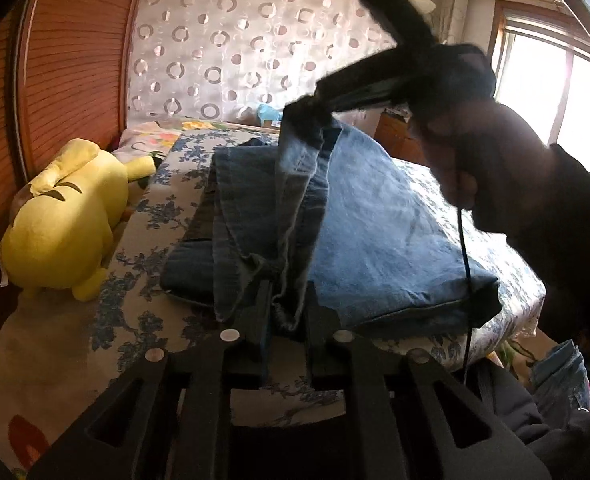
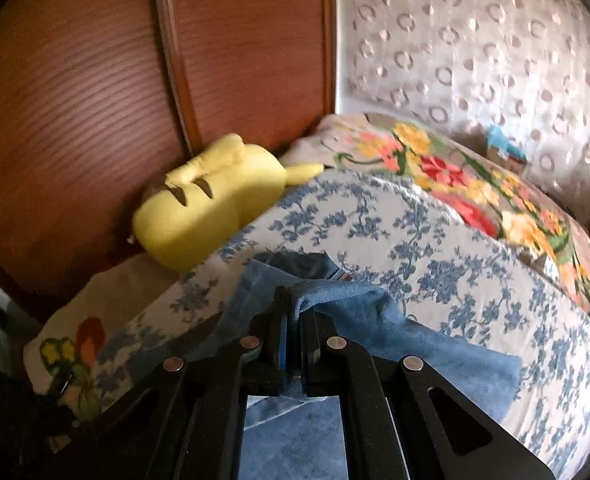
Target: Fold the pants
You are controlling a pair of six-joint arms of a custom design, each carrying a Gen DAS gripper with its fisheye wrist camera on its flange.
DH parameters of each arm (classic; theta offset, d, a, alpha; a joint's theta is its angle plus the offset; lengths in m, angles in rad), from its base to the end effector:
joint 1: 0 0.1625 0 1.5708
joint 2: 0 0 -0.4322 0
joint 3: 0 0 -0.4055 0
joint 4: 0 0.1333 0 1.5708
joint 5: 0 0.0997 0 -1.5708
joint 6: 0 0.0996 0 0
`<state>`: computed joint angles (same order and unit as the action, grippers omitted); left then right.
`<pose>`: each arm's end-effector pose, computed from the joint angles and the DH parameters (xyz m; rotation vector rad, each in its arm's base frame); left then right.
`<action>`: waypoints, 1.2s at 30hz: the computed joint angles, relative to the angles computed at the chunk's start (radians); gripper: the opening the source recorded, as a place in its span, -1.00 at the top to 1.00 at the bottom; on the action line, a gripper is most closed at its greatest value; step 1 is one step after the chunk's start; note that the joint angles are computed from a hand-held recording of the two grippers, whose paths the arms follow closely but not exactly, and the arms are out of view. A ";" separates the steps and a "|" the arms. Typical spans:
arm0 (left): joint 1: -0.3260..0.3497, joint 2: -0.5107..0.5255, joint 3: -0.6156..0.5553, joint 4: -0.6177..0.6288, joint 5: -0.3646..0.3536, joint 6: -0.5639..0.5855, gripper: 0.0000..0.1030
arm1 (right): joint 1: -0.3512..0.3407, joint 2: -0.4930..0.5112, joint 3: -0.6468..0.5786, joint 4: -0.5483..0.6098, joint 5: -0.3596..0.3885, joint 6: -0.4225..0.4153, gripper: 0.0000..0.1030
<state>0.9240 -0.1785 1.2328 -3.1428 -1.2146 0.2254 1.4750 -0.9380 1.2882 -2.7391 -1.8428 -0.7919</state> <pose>-0.3230 -0.7065 -0.1451 1.0574 2.5836 -0.8270 0.0320 -0.7813 0.3791 0.6948 -2.3387 0.8103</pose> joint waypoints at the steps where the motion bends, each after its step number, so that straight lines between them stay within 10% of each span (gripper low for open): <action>1: -0.002 0.000 0.003 -0.008 0.012 0.003 0.59 | 0.000 0.009 -0.004 -0.007 -0.006 0.008 0.81; 10: -0.003 0.005 0.002 -0.024 0.044 -0.001 0.12 | -0.019 -0.065 0.066 -0.040 0.093 0.052 0.11; 17: -0.012 0.020 -0.032 -0.014 0.064 0.021 0.12 | -0.022 -0.115 0.086 0.034 0.068 0.054 0.05; 36: 0.002 0.038 -0.067 0.034 0.146 -0.004 0.12 | -0.168 -0.336 0.454 -0.271 0.061 -0.051 0.05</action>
<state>0.9264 -0.1405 1.1654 -3.1088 -1.0684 0.2211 1.3067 -1.2739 1.7421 -3.0102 -1.7823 -0.8424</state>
